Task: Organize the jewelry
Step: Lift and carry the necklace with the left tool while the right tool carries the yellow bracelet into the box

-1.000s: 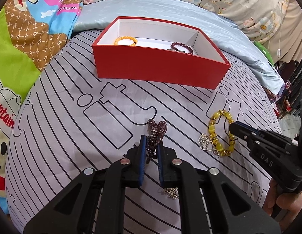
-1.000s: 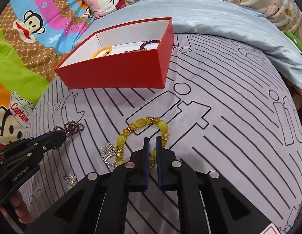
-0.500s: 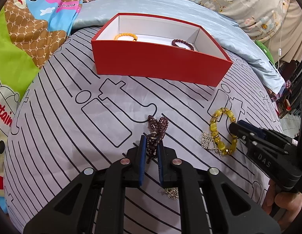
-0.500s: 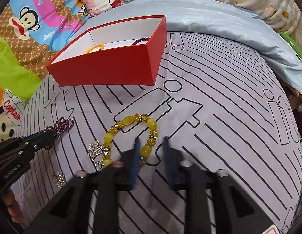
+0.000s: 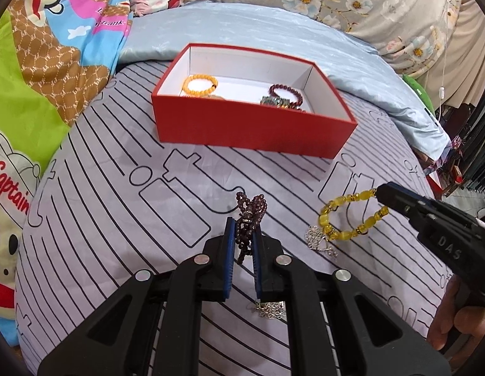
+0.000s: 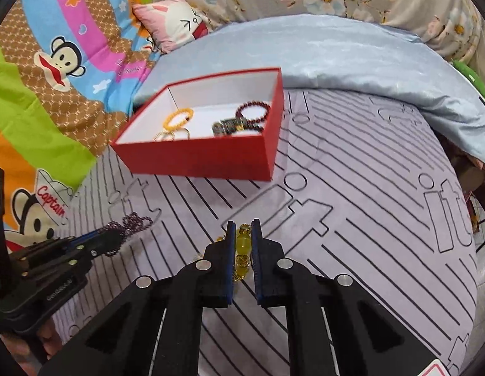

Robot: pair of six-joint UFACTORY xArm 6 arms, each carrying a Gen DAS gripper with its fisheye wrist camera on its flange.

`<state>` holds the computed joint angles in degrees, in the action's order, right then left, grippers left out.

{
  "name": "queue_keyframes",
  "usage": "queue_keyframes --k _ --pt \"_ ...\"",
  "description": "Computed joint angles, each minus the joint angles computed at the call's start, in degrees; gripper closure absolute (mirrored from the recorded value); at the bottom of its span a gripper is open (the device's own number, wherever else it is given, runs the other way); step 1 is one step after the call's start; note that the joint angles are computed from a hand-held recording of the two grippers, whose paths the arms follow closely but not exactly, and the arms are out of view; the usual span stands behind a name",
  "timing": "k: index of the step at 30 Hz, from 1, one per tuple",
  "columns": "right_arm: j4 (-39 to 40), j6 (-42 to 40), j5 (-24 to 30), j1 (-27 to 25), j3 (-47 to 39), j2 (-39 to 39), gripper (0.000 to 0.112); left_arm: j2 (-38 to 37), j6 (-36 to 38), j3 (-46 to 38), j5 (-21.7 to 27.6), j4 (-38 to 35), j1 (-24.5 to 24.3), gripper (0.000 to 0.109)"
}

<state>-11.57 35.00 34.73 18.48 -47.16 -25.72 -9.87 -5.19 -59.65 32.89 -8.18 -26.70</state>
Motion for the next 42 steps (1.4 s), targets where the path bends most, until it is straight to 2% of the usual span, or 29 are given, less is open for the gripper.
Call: queue_keyframes --k 10,21,42 --pt "-1.5 -0.9 0.5 0.9 -4.6 -0.7 0.103 0.0 -2.5 -3.9 2.8 4.2 0.3 0.099" --pt "-1.6 -3.8 -0.2 0.7 -11.1 2.1 0.103 2.9 -2.7 -11.2 4.7 5.5 0.9 0.099" --pt "4.8 -11.9 -2.9 -3.1 -26.3 16.1 0.102 19.4 -2.9 -33.7 7.8 8.9 2.0 0.099"
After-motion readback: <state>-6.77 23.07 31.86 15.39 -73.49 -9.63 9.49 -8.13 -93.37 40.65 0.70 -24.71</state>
